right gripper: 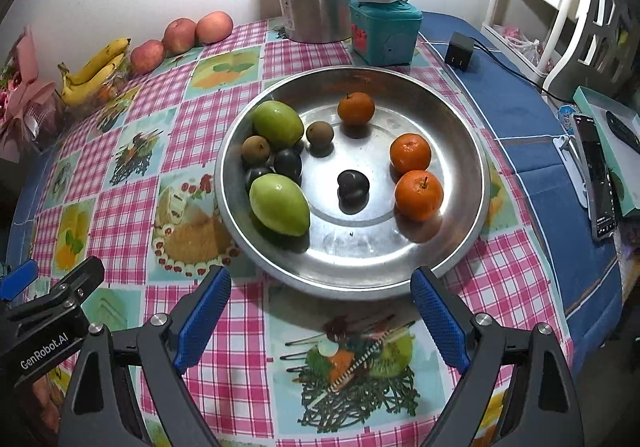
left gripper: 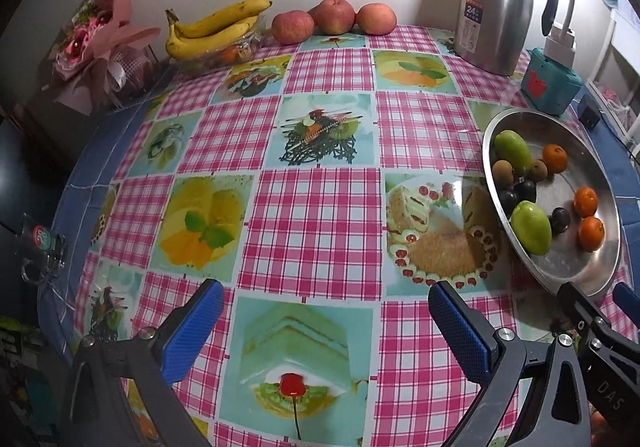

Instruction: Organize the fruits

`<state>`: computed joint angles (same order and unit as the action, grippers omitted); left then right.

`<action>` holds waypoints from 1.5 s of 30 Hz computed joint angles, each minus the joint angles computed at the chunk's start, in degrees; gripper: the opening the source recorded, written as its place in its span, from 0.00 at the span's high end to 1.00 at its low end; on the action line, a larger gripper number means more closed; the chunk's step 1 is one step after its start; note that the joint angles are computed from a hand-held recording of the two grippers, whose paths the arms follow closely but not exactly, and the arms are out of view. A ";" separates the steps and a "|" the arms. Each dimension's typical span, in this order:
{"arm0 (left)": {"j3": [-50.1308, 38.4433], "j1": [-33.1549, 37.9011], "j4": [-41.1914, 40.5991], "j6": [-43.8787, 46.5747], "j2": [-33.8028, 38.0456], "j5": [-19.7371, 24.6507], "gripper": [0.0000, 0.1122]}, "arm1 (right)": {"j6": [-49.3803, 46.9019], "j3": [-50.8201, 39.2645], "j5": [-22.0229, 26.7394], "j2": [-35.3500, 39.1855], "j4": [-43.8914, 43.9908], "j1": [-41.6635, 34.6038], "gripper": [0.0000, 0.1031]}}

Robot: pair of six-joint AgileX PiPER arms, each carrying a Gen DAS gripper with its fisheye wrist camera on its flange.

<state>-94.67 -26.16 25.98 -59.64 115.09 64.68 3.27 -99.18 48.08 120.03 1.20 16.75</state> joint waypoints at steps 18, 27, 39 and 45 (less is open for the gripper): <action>-1.03 1.57 -3.37 2.51 1.13 1.77 0.08 | -0.17 -1.20 0.58 0.78 -0.44 0.55 0.11; -1.45 1.78 -4.12 2.92 1.14 2.44 0.08 | -0.05 -1.61 0.98 0.99 -0.95 0.84 0.11; -1.72 2.09 -4.77 3.14 1.38 2.83 0.08 | -0.04 -1.74 1.17 1.31 -1.24 0.91 0.11; -1.74 2.19 -4.95 3.13 1.39 2.96 0.08 | -0.03 -1.79 1.16 1.36 -1.28 0.94 0.11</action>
<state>-96.40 -23.96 21.03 -56.51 116.49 67.64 3.24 -100.97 49.23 121.39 -0.08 17.69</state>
